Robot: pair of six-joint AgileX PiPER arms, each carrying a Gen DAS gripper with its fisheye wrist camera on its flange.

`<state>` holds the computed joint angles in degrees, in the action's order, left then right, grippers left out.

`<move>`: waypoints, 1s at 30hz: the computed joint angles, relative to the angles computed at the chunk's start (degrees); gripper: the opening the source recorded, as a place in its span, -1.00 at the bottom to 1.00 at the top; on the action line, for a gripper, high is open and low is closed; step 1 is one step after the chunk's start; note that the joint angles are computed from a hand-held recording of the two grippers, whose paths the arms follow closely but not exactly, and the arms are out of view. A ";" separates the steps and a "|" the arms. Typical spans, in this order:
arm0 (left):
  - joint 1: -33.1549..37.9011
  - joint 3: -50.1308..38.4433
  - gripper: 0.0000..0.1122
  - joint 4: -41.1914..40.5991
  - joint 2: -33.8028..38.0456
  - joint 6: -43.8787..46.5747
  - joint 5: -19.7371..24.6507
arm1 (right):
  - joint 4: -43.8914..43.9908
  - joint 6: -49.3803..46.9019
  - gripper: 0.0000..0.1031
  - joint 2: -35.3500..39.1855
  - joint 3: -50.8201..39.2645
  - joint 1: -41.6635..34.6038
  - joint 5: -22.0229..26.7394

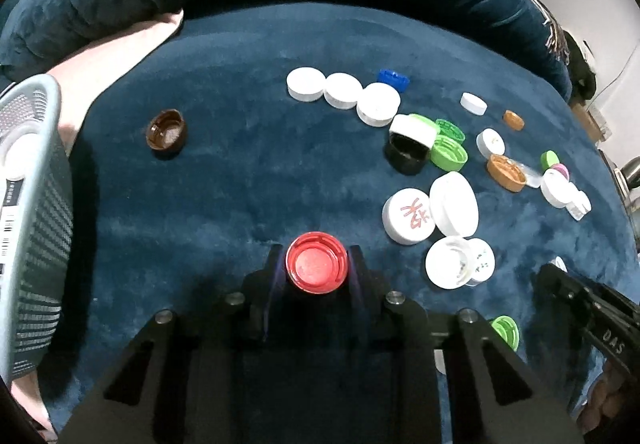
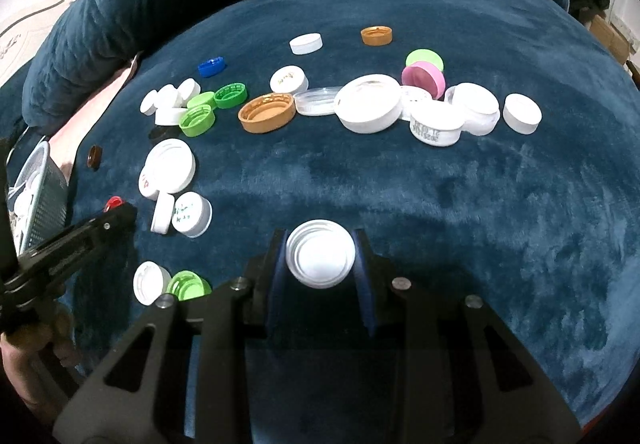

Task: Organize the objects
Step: 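Grasp a white cap with the right tool while the left tool grasps the red cap, then carry the red cap and white cap to the basket and release both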

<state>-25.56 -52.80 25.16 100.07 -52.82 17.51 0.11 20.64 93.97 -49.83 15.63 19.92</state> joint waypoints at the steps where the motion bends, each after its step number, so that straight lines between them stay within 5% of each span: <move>1: 0.22 0.55 -0.44 -0.57 -0.84 0.63 -0.22 | 0.34 -0.11 -0.37 -0.26 0.19 -0.02 -0.23; 30: 6.09 8.65 -0.44 0.01 -19.46 4.31 4.63 | -7.47 9.61 -0.37 0.49 -7.95 10.51 1.48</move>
<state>-19.46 -44.15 25.17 80.61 -48.51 22.13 -7.36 30.25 94.47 -57.78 26.14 21.40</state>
